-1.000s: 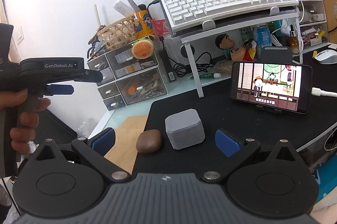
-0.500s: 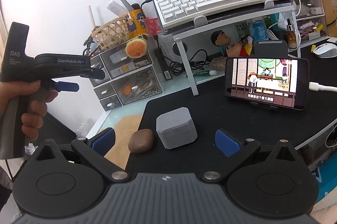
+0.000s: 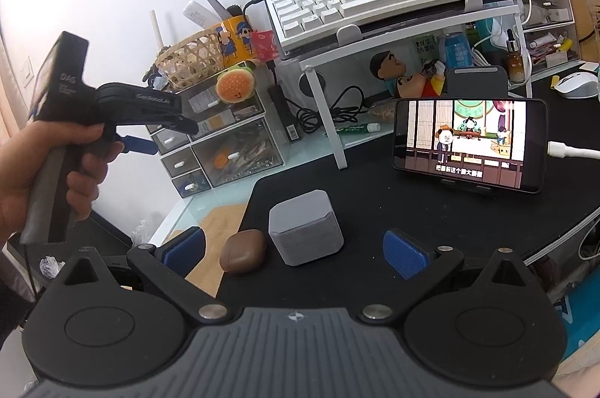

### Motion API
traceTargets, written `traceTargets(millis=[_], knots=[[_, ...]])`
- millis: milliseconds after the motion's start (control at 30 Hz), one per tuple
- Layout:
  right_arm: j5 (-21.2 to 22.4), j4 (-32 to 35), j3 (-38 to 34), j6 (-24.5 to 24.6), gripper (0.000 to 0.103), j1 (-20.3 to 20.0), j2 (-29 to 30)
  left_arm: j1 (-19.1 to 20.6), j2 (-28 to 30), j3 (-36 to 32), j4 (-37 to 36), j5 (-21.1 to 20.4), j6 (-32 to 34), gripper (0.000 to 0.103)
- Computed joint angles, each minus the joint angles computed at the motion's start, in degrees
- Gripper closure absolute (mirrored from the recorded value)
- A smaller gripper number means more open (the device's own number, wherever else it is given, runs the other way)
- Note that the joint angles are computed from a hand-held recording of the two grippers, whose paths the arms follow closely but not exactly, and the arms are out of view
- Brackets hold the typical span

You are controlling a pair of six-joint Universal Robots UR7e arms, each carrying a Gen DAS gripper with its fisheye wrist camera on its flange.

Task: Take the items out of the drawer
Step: 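Move the left tool toward the clear plastic drawer stack, then bring the left gripper fingers to the front edge of the large lower clear drawer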

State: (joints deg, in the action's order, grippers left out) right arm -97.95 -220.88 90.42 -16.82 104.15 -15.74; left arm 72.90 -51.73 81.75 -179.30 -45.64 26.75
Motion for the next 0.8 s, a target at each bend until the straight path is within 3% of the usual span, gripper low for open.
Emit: traceTargets(millis=[200,800], knots=[[-0.16,0.19,-0.43,0.04,0.000,-0.04,0.26,0.58,2.06,-3.58,2.59,0.81,0.07,0.032],[-0.62,0.76,-1.75,0.17,0.000,-0.16,1.06,1.95,7.70,-12.59,7.91,2.12,-1.45,0.049]])
